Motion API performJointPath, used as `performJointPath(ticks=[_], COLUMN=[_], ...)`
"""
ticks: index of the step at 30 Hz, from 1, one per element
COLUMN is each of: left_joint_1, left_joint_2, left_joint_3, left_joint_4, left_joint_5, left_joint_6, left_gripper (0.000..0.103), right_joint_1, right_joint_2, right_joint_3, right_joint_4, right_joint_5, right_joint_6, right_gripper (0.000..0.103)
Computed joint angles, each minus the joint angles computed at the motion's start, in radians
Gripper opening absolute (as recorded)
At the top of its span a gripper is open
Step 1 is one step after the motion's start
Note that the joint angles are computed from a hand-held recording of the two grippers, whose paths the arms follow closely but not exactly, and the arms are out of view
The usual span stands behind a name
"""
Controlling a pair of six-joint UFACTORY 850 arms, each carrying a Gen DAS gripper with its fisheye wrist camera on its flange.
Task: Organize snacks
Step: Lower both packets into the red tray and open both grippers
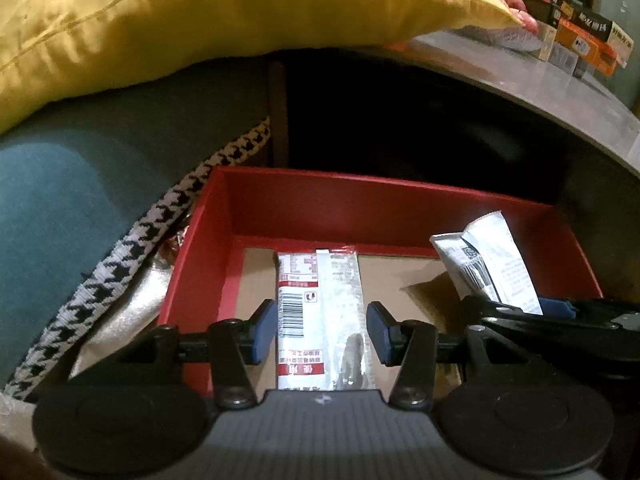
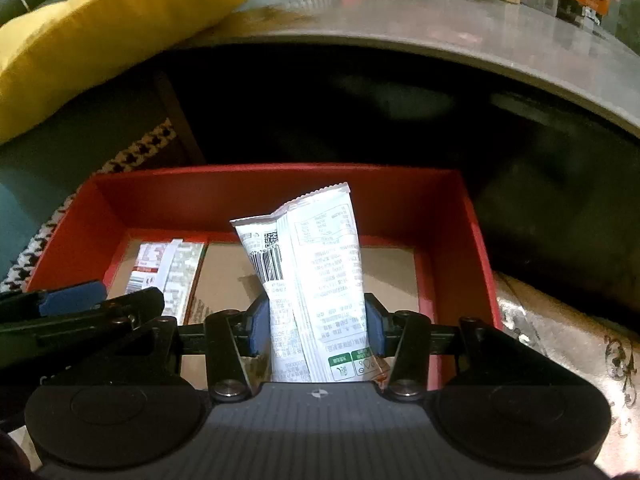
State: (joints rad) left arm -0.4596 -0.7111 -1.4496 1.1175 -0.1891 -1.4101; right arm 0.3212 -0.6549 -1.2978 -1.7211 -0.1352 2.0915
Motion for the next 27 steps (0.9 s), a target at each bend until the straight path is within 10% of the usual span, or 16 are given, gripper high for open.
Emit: performJointPath(ticks=[27], left_joint_1=[0.0], left_joint_2=[0.146], left_joint_3=[0.126], left_joint_4=[0.195], left_joint_5=[0.054], left_joint_6=[-0.225], left_gripper=[0.06], right_joint_1=[0.028], right_joint_2=[0.128], right_joint_3=[0.106], right_joint_4=[-0.217], right_joint_5=[-0.075], right_joint_6=[0.207], right_gripper=[0.069])
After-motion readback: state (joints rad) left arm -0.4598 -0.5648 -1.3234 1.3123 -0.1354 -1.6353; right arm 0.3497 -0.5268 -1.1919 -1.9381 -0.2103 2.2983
